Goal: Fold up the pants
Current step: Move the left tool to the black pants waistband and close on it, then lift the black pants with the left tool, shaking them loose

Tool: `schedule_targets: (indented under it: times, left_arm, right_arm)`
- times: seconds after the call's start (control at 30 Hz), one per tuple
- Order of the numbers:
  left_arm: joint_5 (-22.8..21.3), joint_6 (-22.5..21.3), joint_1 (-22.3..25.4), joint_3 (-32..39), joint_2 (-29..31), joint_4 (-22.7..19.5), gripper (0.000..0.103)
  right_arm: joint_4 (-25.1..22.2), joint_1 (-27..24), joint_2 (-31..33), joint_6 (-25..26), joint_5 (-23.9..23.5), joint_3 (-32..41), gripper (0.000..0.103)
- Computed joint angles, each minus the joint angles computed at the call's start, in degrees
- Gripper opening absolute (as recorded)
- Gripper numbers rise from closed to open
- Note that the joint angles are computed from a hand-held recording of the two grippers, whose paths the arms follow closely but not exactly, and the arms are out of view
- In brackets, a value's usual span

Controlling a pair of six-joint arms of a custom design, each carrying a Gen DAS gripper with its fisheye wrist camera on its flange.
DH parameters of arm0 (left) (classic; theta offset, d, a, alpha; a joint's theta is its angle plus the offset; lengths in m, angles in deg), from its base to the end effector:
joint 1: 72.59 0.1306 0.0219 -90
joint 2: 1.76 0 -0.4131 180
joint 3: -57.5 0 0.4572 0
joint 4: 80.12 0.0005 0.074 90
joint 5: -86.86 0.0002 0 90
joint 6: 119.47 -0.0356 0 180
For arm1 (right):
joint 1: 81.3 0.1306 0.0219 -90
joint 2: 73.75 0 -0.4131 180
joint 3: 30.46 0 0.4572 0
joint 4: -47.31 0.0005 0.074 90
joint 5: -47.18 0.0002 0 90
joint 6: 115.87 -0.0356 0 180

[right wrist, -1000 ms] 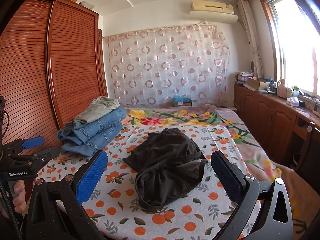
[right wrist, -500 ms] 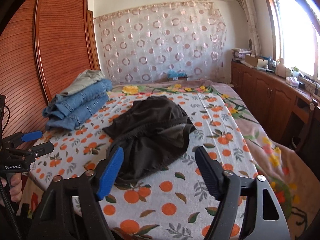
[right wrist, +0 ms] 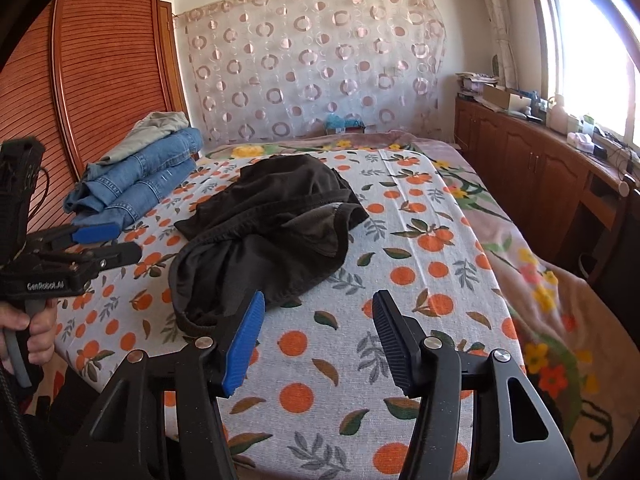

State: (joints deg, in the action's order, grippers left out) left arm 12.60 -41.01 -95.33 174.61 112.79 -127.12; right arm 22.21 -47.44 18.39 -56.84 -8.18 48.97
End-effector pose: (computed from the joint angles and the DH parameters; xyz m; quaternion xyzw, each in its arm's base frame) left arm 0.6670 -0.2906 0.4508 0.3198 0.8571 -0.1631 0.3694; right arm 0.4806 0.2975 0.3793 0.1093 0.8604 -0.0006 0.4978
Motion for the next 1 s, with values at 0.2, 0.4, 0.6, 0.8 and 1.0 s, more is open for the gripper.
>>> schedule_targets:
  times: [0.2, 0.4, 0.6, 0.8, 1.0]
  left_arm:
    - [2.64, -2.85, -1.62, 9.04, 6.02, -6.60, 0.050]
    - [3.90, -4.90, -3.11, 18.07, 12.37, -13.57, 0.029]
    - [2.03, -5.24, -3.12, 20.61, 14.51, -16.11, 0.011]
    - [3.51, -5.38, -2.59, 14.97, 10.44, -12.19, 0.003]
    - [6.48, -3.75, -0.41, 7.91, 4.73, -8.23, 0.003]
  right_arm:
    - [-0.28, -0.06, -0.37, -0.93, -0.15, -0.44, 0.058]
    - [-0.38, -0.26, -0.94, -2.27, -0.66, -1.20, 0.058]
    - [-0.86, -0.31, -0.88, -3.03, -1.33, -1.01, 0.058]
    - [-1.15, -0.53, -0.32, -3.03, -2.12, -0.41, 0.058]
    - [-1.26, -0.75, -0.21, -2.36, -2.34, -0.03, 0.058]
